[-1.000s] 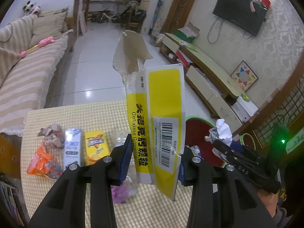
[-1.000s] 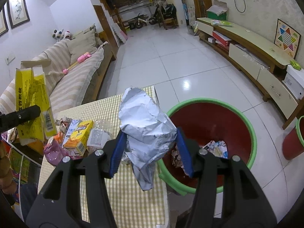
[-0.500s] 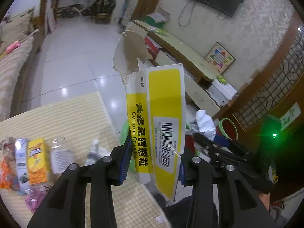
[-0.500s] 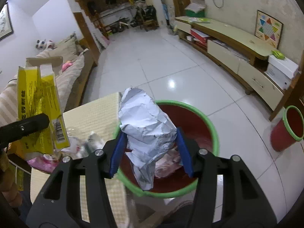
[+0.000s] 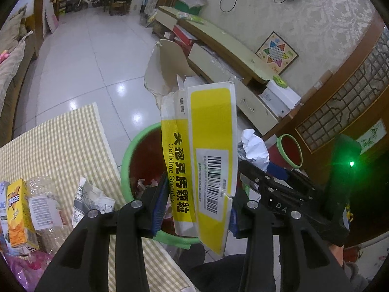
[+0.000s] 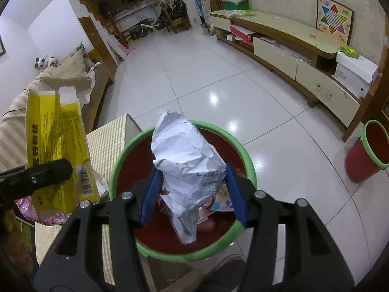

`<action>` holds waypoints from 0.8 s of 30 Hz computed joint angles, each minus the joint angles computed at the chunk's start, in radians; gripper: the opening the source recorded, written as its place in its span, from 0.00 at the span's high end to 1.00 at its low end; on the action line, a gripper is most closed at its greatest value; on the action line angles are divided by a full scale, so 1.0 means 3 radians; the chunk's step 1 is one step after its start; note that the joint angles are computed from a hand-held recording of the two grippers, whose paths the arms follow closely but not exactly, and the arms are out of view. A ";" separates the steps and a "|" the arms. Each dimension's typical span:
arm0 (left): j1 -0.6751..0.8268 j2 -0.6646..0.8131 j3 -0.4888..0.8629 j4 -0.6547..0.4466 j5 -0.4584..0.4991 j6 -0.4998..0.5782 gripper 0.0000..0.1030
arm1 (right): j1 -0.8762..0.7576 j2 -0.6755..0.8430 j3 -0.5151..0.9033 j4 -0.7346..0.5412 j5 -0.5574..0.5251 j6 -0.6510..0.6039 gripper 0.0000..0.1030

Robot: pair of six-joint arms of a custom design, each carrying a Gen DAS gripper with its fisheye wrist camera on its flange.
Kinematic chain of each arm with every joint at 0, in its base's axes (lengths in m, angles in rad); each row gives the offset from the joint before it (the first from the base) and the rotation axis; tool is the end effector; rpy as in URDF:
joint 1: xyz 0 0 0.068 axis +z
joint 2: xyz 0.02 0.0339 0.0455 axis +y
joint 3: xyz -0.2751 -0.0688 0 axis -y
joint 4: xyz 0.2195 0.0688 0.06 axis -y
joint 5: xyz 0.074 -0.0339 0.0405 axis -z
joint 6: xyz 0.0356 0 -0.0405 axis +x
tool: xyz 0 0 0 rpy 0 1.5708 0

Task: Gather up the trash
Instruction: 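Carry both items over the green-rimmed bin and open both tools to drop them, then move both tools back over the table toward the remaining trash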

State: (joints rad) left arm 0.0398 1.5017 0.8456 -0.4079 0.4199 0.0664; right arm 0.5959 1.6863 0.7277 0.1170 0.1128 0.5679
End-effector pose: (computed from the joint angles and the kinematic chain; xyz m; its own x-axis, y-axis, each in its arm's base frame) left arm 0.2636 -0.0040 0.2085 -0.8610 0.0264 -0.5080 0.2190 0.9206 -0.3234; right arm 0.2504 0.1650 0.1600 -0.7869 0.1121 -0.6068 -0.0859 0.9539 0.2876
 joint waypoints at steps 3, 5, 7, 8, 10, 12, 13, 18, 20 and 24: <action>0.0012 0.0067 0.0031 0.0014 -0.0008 0.0006 0.61 | 0.0034 0.0070 0.0053 0.0006 0.0025 -0.0044 0.50; 0.0006 0.0094 0.0060 0.0023 -0.0023 -0.0007 0.53 | 0.0043 0.0126 0.0114 -0.0016 0.0015 -0.0070 0.46; 0.0040 0.0076 0.0059 0.0061 -0.0048 -0.0039 0.39 | 0.0060 0.0145 0.0147 -0.0032 0.0037 -0.0068 0.38; 0.0063 0.0065 0.0070 0.0070 -0.0046 -0.0056 0.32 | 0.0085 0.0141 0.0161 -0.0045 0.0077 -0.0064 0.28; 0.0121 0.0026 0.0071 0.0086 -0.0022 -0.0083 0.26 | 0.0117 0.0138 0.0186 -0.0065 0.0116 -0.0078 0.19; 0.0189 -0.0021 0.0055 0.0093 0.0001 -0.0087 0.21 | 0.0163 0.0139 0.0231 -0.0117 0.0176 -0.0088 0.16; 0.0215 -0.0038 0.0056 0.0086 0.0009 -0.0086 0.20 | 0.0171 0.0140 0.0249 -0.0134 0.0187 -0.0097 0.12; 0.0427 -0.0229 0.0003 0.0015 0.0000 0.0001 0.10 | 0.0247 0.0119 0.0355 -0.0259 0.0253 -0.0095 0.05; 0.0511 -0.0299 -0.0004 -0.0023 -0.0010 0.0065 0.08 | 0.0302 0.0104 0.0421 -0.0341 0.0287 -0.0074 0.05; 0.0741 -0.0437 0.0001 -0.0178 0.0010 0.0230 0.08 | 0.0417 0.0063 0.0542 -0.0481 0.0363 -0.0044 0.05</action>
